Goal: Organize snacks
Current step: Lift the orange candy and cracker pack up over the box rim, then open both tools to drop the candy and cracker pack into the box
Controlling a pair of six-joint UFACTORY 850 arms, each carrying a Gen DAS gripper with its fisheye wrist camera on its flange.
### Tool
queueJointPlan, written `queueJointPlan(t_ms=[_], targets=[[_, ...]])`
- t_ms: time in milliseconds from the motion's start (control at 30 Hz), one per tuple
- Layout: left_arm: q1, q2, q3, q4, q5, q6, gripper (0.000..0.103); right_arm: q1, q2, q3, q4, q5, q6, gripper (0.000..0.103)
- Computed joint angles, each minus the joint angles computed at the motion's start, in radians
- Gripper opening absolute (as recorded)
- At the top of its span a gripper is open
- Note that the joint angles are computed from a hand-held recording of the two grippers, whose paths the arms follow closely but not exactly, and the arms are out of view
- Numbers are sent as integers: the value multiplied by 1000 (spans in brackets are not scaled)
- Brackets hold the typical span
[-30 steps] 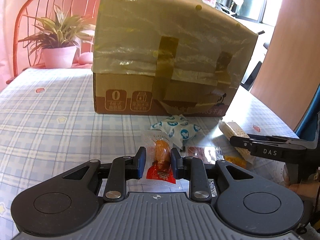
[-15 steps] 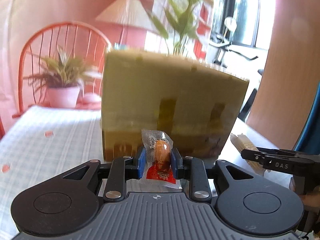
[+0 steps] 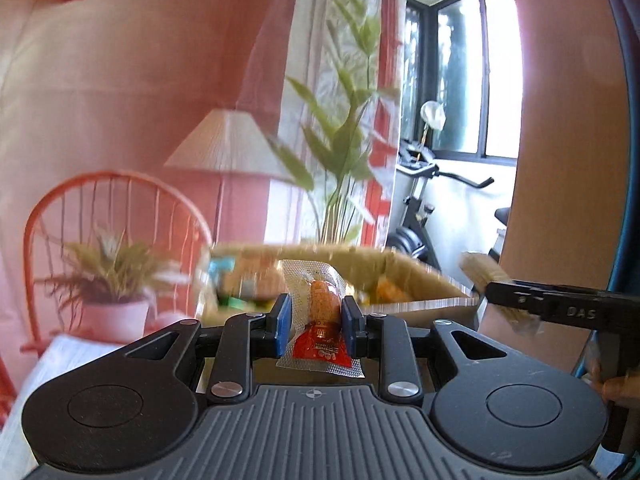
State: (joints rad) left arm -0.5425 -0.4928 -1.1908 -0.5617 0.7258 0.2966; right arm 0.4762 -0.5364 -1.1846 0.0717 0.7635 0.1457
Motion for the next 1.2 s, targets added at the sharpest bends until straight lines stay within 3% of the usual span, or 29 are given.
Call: queueJointPlan(t_ms=[200,467,533,633,667,700,733,800,867,1200], targets=[[45,-60,-155,14,-101,10,28,-16,-98,-234,-37,-158,-19,49],[107,-189,-390,-169,-336,209,29,-12,-278,-541,84,-392,-107,49],[114,-204,-408,-221,-357,246,29,-11,-309,-586,123,-434,-139,49],[126,-207,-402,-173,-378,184,30,-9,-344,-642,178,-487,-196,49],[130,-209,-404,-152,-386,163,32,-9,-348,-650,197,-499,-217,51],[132,-206,-396,-104,-392,119,43,-9,-352,-657,196,-511,-218,51],[133,-201,-387,-73,-389,94,60,-11,-352,-654,181,-511,-202,55],[125,-193,-367,-78,-351,110,73,-12,-341,-631,153,-485,-163,66],[121,-179,-350,-68,-336,109,73,-13,-324,-601,148,-458,-146,74],[100,-84,-225,-74,-321,102,73,-4,-188,-373,75,-303,-70,79]])
